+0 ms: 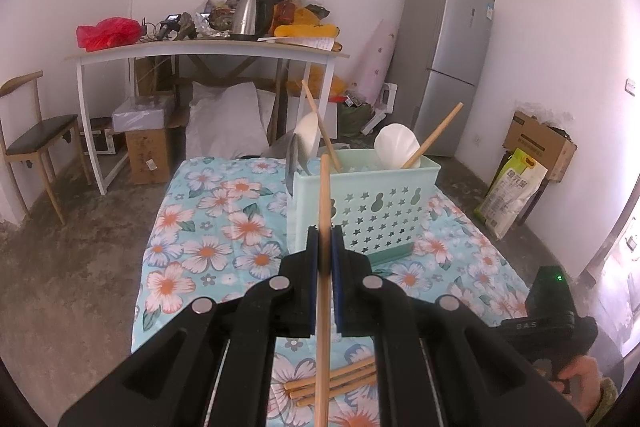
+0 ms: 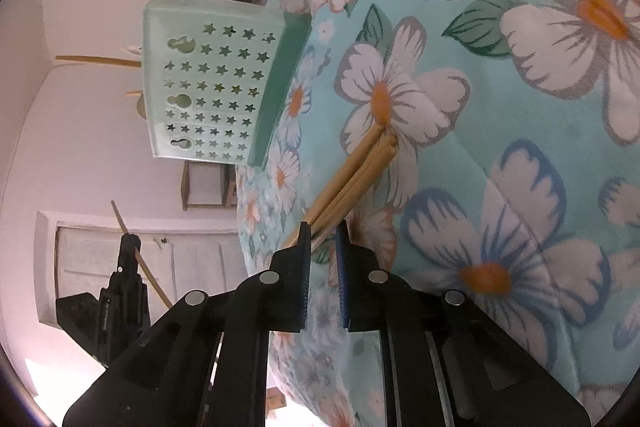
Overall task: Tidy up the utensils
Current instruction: 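Grasp a wooden chopstick with the right gripper and lift it upright while the left holds its chopstick, then carry both upright chopsticks above the green holder with both grippers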
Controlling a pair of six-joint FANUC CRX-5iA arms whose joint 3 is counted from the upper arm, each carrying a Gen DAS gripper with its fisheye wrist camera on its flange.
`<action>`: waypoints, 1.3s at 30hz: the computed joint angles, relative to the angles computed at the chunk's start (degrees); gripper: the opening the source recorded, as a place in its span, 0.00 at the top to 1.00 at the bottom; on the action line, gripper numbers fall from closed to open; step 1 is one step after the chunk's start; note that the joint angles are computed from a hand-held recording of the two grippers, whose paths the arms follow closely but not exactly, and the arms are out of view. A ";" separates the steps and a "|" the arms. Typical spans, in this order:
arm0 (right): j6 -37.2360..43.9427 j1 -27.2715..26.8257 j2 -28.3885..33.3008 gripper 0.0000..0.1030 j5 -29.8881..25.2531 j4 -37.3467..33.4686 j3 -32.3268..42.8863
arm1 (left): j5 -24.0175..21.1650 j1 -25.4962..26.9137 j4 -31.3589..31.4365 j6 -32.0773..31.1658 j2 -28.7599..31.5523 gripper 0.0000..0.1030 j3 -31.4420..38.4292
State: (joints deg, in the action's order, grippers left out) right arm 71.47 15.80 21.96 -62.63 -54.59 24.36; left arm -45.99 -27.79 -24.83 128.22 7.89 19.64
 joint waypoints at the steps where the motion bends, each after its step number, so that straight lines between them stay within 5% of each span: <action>1: -0.09 -0.21 -0.46 0.90 -0.35 0.10 0.07 | -0.21 -0.06 -0.08 -0.05 -0.05 0.95 0.03; 14: 6.07 3.26 -5.93 0.93 5.71 7.82 -1.06 | -2.38 -0.86 0.22 -2.49 0.41 0.95 1.20; 26: 10.36 2.22 -8.14 0.95 7.59 8.02 -2.38 | -18.95 -8.72 -13.92 -7.40 9.22 0.95 15.82; 39: 11.49 1.67 -9.39 0.95 7.21 7.48 -3.02 | -24.58 -9.60 -16.60 -8.82 11.69 0.95 20.17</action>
